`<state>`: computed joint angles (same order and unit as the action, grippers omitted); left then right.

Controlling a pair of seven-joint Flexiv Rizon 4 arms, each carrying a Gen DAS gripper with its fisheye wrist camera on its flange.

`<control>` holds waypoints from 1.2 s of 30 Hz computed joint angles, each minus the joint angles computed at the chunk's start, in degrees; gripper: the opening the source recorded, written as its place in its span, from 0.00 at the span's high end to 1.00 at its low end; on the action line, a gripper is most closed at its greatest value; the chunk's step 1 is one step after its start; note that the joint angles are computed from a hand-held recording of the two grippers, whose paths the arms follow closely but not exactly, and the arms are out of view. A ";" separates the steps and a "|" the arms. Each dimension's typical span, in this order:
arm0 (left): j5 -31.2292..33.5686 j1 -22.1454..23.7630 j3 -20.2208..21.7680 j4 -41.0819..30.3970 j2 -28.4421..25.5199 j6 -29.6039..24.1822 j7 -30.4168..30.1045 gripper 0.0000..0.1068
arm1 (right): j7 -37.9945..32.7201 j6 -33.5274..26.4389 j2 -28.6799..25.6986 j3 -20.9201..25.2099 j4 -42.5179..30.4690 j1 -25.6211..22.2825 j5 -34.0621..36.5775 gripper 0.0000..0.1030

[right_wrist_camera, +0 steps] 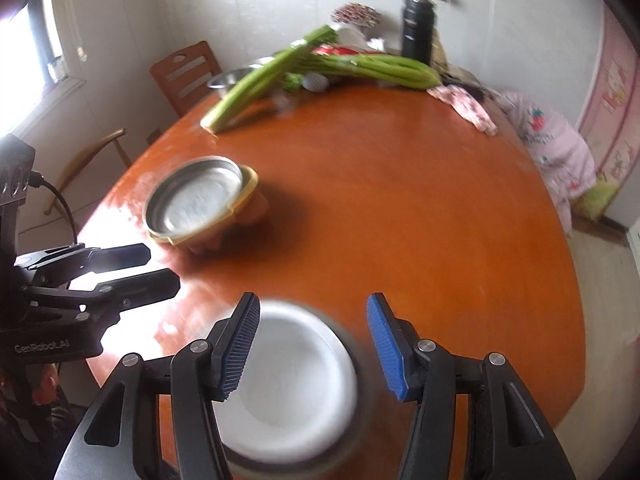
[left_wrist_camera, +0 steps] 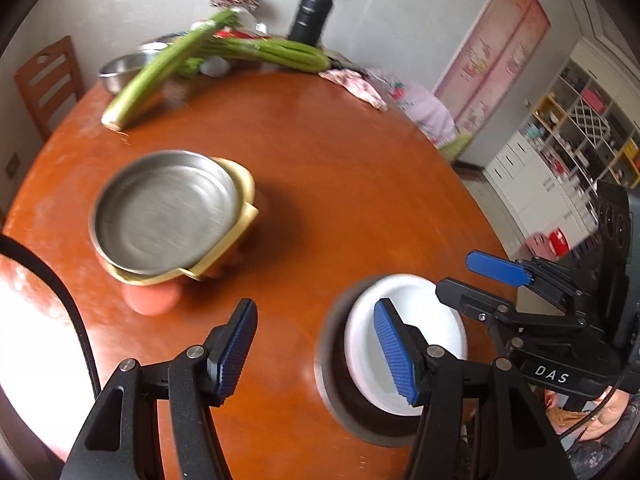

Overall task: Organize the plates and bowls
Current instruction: 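Move the left gripper to the rim of the large steel bowl, then close the left gripper on the steel bowl rim, then lift the steel bowl holding white bowls and lower it onto the steel pan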

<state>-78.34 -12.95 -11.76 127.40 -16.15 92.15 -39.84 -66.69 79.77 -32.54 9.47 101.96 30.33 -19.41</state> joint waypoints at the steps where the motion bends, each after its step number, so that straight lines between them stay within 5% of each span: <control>1: -1.75 -0.16 -0.78 -0.17 -0.18 -0.02 1.38 0.43 | 0.14 0.55 0.44 -0.25 1.22 -0.24 0.18 0.44; 5: -1.91 -1.80 -0.23 -0.55 -1.55 -1.38 0.34 0.43 | -0.03 0.92 0.98 0.75 3.85 -2.17 1.78 0.44; 17: 13.79 1.34 -0.52 0.39 -5.25 -3.98 -14.60 0.43 | -7.87 -3.45 -3.15 10.57 0.98 -8.78 10.49 0.43; 24: 9.10 7.93 -8.34 -0.22 -6.53 -5.07 -10.47 0.44 | -12.20 -4.98 -4.06 12.01 -0.07 -8.29 14.33 0.42; 36: 10.99 6.79 -5.85 0.16 -4.92 -3.70 -11.90 0.45 | -14.55 -5.81 -4.67 11.64 -3.19 -6.56 16.41 0.42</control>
<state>-67.35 -6.17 -17.60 127.57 -21.07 88.45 -51.74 -81.24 73.97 -37.21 21.10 98.77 23.77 -3.00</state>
